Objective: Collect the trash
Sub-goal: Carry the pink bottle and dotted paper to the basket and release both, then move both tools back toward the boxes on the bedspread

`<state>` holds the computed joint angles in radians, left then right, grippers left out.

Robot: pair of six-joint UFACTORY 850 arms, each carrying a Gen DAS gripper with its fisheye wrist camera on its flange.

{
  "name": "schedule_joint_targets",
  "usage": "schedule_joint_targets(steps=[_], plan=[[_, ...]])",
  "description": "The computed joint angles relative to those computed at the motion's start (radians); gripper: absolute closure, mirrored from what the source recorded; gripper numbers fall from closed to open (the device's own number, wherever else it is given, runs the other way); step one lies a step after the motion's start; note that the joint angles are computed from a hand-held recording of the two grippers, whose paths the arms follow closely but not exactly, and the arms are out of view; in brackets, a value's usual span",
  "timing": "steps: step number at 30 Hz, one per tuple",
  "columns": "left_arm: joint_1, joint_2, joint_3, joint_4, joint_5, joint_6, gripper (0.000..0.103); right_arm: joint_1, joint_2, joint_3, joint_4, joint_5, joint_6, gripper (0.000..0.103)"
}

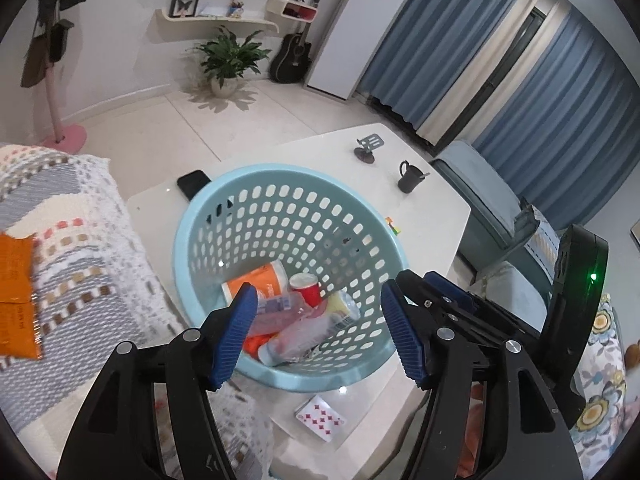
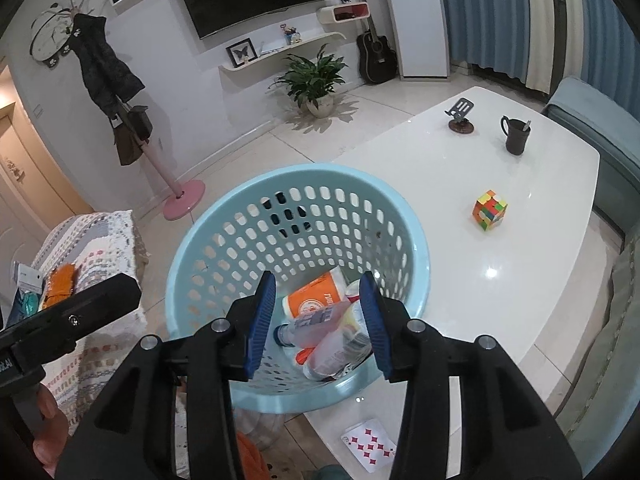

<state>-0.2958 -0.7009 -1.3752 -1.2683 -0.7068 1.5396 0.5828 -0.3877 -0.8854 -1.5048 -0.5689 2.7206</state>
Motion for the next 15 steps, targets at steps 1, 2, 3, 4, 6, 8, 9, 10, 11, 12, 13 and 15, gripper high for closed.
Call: schedule_joint_targets(steps=[1,2,3,4,6,8,9,10,11,12,13,15], plan=[[0.004,0.01,0.009,-0.009,0.0,0.011,0.04,0.004,0.001,-0.004,0.004,-0.004,-0.008,0.063],[0.012,0.024,0.025,-0.025,-0.001,0.034,0.04,0.009,0.001,-0.011,0.011,-0.011,-0.021,0.063],[0.019,0.038,0.038,-0.037,0.002,0.049,0.04,0.014,0.001,-0.018,0.016,-0.018,-0.032,0.063],[0.031,0.057,0.057,-0.054,0.007,0.073,0.04,0.021,0.003,-0.027,0.017,-0.026,-0.043,0.063],[0.049,0.086,0.085,-0.081,0.013,0.108,0.04,0.033,0.004,-0.043,0.021,-0.04,-0.062,0.063],[0.077,0.125,0.12,-0.115,0.02,0.151,0.04,0.046,0.001,-0.065,0.024,-0.054,-0.082,0.063],[0.087,0.139,0.13,-0.124,0.024,0.163,0.04,0.055,-0.002,-0.08,0.023,-0.06,-0.095,0.063],[0.105,0.161,0.148,-0.14,0.025,0.195,0.038,0.059,-0.003,-0.089,0.019,-0.063,-0.102,0.062],[0.116,0.175,0.159,-0.149,0.026,0.216,0.036,0.066,-0.008,-0.104,0.017,-0.067,-0.115,0.061],[0.129,0.196,0.177,-0.168,0.032,0.248,0.033,0.07,-0.012,-0.116,0.015,-0.068,-0.125,0.061],[0.142,0.215,0.193,-0.192,0.042,0.28,0.031,0.078,-0.021,-0.14,0.011,-0.07,-0.145,0.061],[0.175,0.255,0.225,-0.242,0.063,0.34,0.029,0.091,-0.04,-0.179,0.01,-0.072,-0.176,0.059]])
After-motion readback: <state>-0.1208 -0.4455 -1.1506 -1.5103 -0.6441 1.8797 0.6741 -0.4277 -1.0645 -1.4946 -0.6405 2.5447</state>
